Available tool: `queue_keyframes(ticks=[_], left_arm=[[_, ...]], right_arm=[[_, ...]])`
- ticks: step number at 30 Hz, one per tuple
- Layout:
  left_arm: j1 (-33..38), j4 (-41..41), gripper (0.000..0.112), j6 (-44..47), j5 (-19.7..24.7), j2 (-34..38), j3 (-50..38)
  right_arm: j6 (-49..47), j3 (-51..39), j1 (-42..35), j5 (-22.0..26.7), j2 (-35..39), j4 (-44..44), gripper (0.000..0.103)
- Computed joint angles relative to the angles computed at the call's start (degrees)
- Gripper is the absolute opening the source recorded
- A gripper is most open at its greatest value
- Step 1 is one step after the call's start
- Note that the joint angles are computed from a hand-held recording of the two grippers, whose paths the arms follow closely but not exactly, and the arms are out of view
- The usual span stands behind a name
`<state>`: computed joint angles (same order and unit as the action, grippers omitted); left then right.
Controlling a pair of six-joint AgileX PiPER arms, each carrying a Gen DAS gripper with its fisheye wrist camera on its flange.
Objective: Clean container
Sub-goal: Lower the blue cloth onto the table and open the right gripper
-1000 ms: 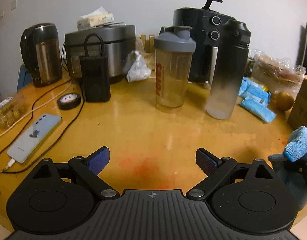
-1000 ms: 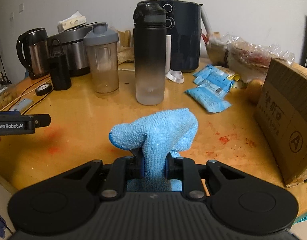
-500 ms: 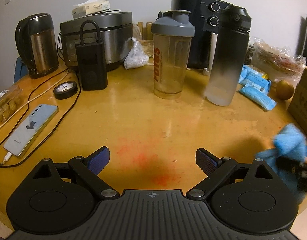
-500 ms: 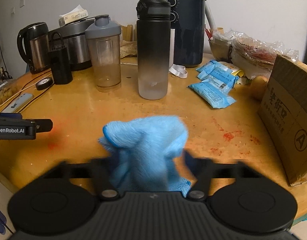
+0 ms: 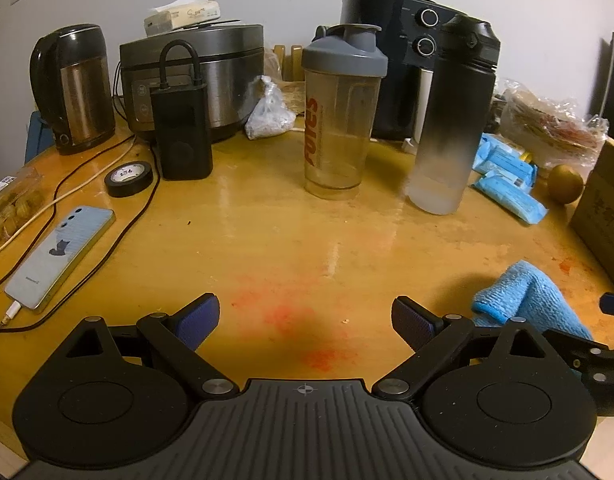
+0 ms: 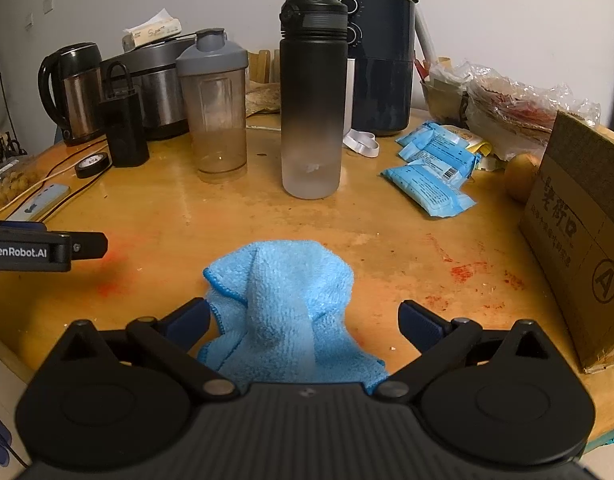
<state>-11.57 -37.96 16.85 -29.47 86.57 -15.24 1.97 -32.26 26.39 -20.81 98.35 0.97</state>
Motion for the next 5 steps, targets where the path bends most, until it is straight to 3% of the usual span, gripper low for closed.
queue_keyframes(ticks=[5], left_arm=[[0.30,3.04,0.095,-2.59,0.10,0.17,0.35]], right_arm=[[-0.43,0.17,0.28,-0.29,-0.05,0.59,0.103]])
